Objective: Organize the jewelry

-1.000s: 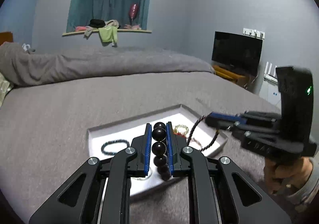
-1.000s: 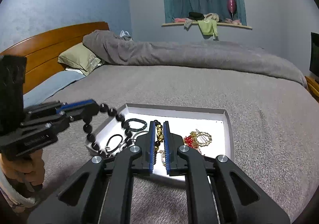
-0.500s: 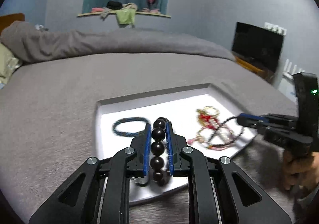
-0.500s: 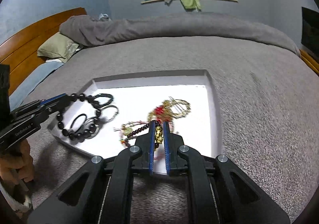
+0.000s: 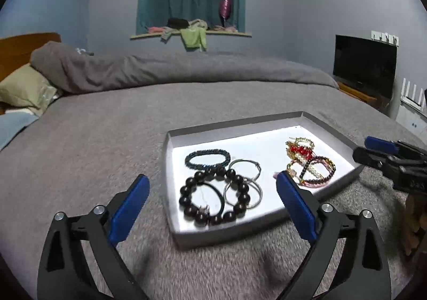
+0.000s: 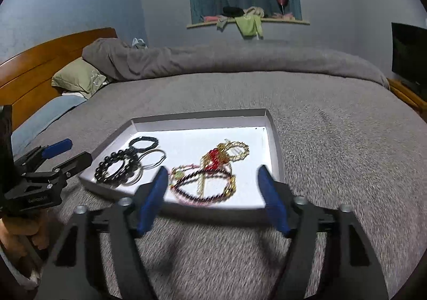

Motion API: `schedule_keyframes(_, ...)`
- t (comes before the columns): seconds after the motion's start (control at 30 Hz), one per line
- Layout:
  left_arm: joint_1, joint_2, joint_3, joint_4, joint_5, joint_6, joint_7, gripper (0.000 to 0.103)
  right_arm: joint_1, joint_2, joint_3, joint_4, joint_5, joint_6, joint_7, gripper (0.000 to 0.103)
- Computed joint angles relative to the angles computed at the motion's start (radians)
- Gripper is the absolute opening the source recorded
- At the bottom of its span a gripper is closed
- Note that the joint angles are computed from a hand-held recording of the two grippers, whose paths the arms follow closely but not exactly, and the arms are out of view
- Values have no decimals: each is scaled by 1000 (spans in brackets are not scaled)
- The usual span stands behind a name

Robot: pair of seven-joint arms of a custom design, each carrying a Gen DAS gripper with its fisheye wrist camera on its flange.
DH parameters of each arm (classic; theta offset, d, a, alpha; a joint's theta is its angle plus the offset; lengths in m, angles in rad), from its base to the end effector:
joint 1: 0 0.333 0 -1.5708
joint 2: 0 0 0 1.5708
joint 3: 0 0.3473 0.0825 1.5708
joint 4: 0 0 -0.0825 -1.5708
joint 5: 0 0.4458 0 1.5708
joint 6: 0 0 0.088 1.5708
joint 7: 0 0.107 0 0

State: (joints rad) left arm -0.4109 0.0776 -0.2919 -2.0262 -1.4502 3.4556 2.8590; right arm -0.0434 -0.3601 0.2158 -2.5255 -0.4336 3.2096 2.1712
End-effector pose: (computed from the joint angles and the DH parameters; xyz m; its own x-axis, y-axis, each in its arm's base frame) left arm 0.5398 -0.3000 0.4909 -0.3472 -0.9377 0.0151 -0.4317 0.1455 -0.8902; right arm 0.4887 0.1327 0.5133 0.0965 -0.9919 -0.0828 -0.5213 0.0205 -0.8531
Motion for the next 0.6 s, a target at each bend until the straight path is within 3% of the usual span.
schedule_keyframes(0.1, 1, -35, -10, -92, 212, 60, -242, 98, 7, -47, 15, -46, 2, 0, 8, 81)
schedule_keyframes(0.2, 0, -73, -11, -156, 296, 80, -366, 98, -4, -87, 46, -85, 3, 6, 18, 84)
schedule_keyframes(0.27, 4, -100, -12, -207, 374, 79, -473, 98, -52, -128, 106, -116, 0, 16, 38, 87)
schedule_keyframes(0.4, 9, -124, -31, -262, 400, 87, -534, 98, -128, -191, 198, -179, 26, 98, 66, 92)
schedule_keyframes(0.47, 9, -134, -28, -293, 486, 87, -611, 98, -179, -230, 260, -210, 64, 142, 65, 95)
schedule_keyframes(0.6, 7, -148, -26, -360, 674, 185, -762, 98, -268, -293, 367, -244, 149, 217, 40, 95)
